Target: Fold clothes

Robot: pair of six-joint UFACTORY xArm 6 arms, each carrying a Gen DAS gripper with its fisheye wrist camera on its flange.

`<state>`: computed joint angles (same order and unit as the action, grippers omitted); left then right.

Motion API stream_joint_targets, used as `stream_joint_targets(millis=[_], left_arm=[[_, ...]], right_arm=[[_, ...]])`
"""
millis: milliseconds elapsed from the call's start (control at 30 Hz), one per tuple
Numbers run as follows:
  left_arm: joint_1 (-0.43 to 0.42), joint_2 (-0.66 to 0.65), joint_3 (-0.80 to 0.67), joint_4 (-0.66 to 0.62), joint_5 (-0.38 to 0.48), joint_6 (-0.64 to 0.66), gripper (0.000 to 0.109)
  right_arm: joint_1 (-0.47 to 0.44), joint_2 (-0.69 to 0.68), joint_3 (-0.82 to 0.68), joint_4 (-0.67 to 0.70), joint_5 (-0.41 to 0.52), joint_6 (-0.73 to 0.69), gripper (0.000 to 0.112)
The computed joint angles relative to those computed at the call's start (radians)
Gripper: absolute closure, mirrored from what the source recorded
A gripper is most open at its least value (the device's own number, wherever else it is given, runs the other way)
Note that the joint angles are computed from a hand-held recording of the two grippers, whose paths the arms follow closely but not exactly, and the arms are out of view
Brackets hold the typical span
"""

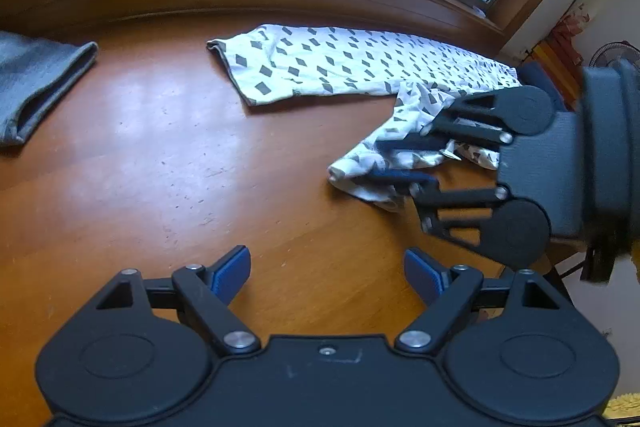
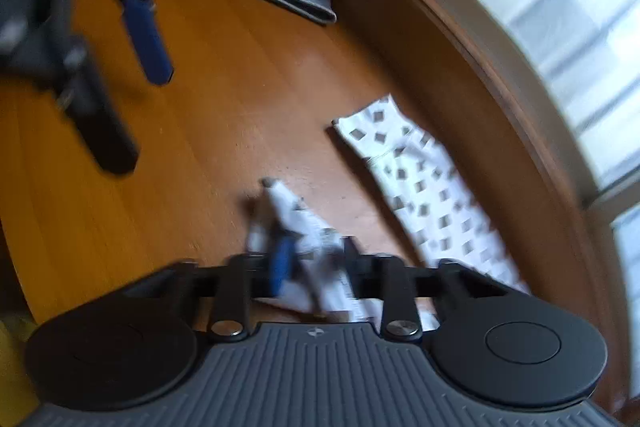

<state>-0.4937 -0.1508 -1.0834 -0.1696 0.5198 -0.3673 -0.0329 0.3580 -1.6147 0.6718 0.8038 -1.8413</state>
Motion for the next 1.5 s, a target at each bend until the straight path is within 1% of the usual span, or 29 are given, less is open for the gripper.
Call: stream_joint_targets(millis=[33, 67, 100, 200, 233, 300, 333, 367, 433, 500, 567, 633, 700, 733, 767, 800, 833, 867, 933, 1033, 1133, 1200, 1267, 1367, 1500], left_arm=[[-0.001, -0.002, 0.002, 0.003, -0.002, -0.004, 0.026], [-0.001, -0.004, 0.005, 0.01, -0.004, -0.012, 0.026], [-0.001, -0.008, 0.009, 0.02, -0.006, -0.023, 0.026], [0.002, -0.023, 0.022, 0.059, -0.003, -0.064, 0.026], [0.004, -0.03, 0.029, 0.073, -0.003, -0.079, 0.026], [0.01, -0.043, 0.041, 0.093, -0.006, -0.105, 0.026], [0.015, -0.05, 0.048, 0.102, -0.007, -0.119, 0.026], [0.019, -0.056, 0.053, 0.111, -0.005, -0.132, 0.026], [0.028, -0.071, 0.065, 0.138, 0.006, -0.16, 0.026], [0.038, -0.091, 0.081, 0.172, 0.019, -0.192, 0.026], [0.05, -0.116, 0.102, 0.2, 0.036, -0.225, 0.026], [0.06, -0.14, 0.119, 0.226, 0.059, -0.257, 0.026], [0.068, -0.162, 0.134, 0.252, 0.079, -0.29, 0.026], [0.07, -0.17, 0.14, 0.259, 0.083, -0.299, 0.026], [0.072, -0.175, 0.143, 0.264, 0.084, -0.304, 0.026], [0.072, -0.175, 0.141, 0.268, 0.082, -0.305, 0.026], [0.071, -0.173, 0.137, 0.272, 0.078, -0.304, 0.026], [0.069, -0.161, 0.129, 0.272, 0.068, -0.298, 0.026], [0.062, -0.126, 0.101, 0.249, 0.043, -0.259, 0.025], [0.036, -0.051, 0.032, 0.197, 0.019, -0.182, 0.025], [-0.003, 0.029, -0.053, 0.159, 0.008, -0.117, 0.025], [-0.033, 0.089, -0.121, 0.117, 0.005, -0.06, 0.025], [-0.067, 0.159, -0.207, 0.091, 0.02, -0.016, 0.025], [-0.12, 0.276, -0.353, 0.086, 0.063, 0.017, 0.025], [-0.188, 0.465, -0.597, 0.077, 0.132, 0.01, 0.025]], right_arm=[[0.0, 0.014, -0.024, -0.011, 0.007, 0.059, 0.105], [0.0, 0.018, -0.031, 0.009, -0.011, 0.077, 0.105], [-0.003, 0.013, -0.031, 0.067, -0.04, 0.083, 0.105], [-0.028, -0.018, -0.064, 0.307, -0.093, 0.176, 0.106], [-0.041, -0.045, -0.063, 0.396, -0.096, 0.203, 0.106], [-0.079, -0.108, -0.046, 0.535, -0.042, 0.251, 0.105], [-0.098, -0.136, -0.028, 0.551, 0.008, 0.277, 0.105], [-0.114, -0.163, -0.004, 0.544, 0.063, 0.294, 0.105], [-0.123, -0.202, 0.058, 0.487, 0.144, 0.296, 0.105], [-0.107, -0.232, 0.138, 0.423, 0.169, 0.274, 0.105], [-0.081, -0.246, 0.209, 0.362, 0.173, 0.286, 0.104], [-0.061, -0.244, 0.253, 0.3, 0.193, 0.326, 0.103], [-0.053, -0.239, 0.27, 0.23, 0.239, 0.387, 0.101], [-0.055, -0.249, 0.282, 0.212, 0.255, 0.396, 0.097], [-0.061, -0.27, 0.304, 0.201, 0.268, 0.391, 0.087], [-0.069, -0.29, 0.323, 0.194, 0.28, 0.376, 0.08], [-0.079, -0.316, 0.348, 0.209, 0.276, 0.352, 0.07], [-0.093, -0.345, 0.377, 0.246, 0.264, 0.322, 0.063], [-0.118, -0.385, 0.415, 0.296, 0.225, 0.317, 0.055], [-0.15, -0.407, 0.443, 0.321, 0.138, 0.419, 0.054], [-0.172, -0.423, 0.479, 0.322, 0.018, 0.541, 0.044], [-0.189, -0.431, 0.503, 0.313, -0.058, 0.598, 0.044], [-0.223, -0.436, 0.513, 0.32, -0.095, 0.609, 0.044], [-0.282, -0.403, 0.482, 0.336, -0.126, 0.604, 0.044], [-0.386, -0.337, 0.421, 0.328, -0.134, 0.628, 0.044]])
